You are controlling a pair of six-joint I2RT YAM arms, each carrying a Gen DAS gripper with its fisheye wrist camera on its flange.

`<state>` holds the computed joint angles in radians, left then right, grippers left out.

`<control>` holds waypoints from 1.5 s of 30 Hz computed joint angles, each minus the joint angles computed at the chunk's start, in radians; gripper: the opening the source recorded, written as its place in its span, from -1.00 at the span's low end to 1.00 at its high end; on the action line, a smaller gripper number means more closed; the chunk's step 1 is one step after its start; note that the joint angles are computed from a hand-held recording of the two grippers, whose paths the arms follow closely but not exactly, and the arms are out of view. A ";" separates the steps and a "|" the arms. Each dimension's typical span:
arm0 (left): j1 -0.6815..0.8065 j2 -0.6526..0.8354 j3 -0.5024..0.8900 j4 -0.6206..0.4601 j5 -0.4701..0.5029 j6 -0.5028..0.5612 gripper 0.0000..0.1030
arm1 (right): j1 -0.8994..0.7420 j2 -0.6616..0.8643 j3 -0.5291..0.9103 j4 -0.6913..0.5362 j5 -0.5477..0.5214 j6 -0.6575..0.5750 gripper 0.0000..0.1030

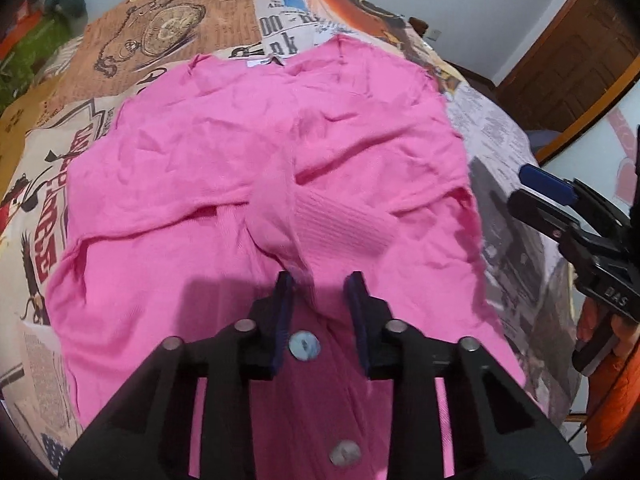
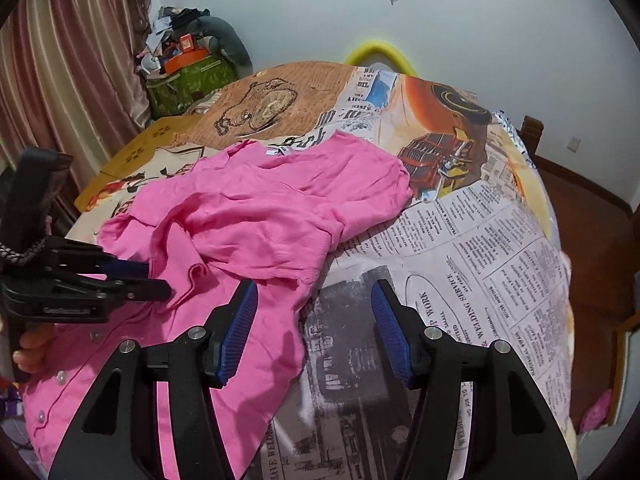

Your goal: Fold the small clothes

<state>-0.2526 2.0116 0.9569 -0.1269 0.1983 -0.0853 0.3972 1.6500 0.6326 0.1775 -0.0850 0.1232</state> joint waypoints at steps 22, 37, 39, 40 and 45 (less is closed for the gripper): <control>0.166 -0.034 0.175 -0.079 -0.179 0.266 -0.95 | 0.046 0.226 0.146 0.013 0.077 -0.032 -0.12; 0.233 -0.026 0.063 -0.024 -0.099 0.265 0.00 | 0.033 0.188 0.147 -0.043 0.024 -0.018 -0.12; 0.237 0.008 0.078 -0.046 -0.062 0.239 0.00 | 0.036 0.173 0.143 -0.038 0.040 -0.016 -0.12; 0.236 0.015 0.078 -0.049 -0.049 0.235 -0.01 | 0.034 0.165 0.141 -0.035 0.046 -0.015 -0.12; 0.191 0.050 0.062 -0.015 -0.025 0.199 -0.60 | -0.003 0.163 0.172 -0.038 0.063 0.000 -0.12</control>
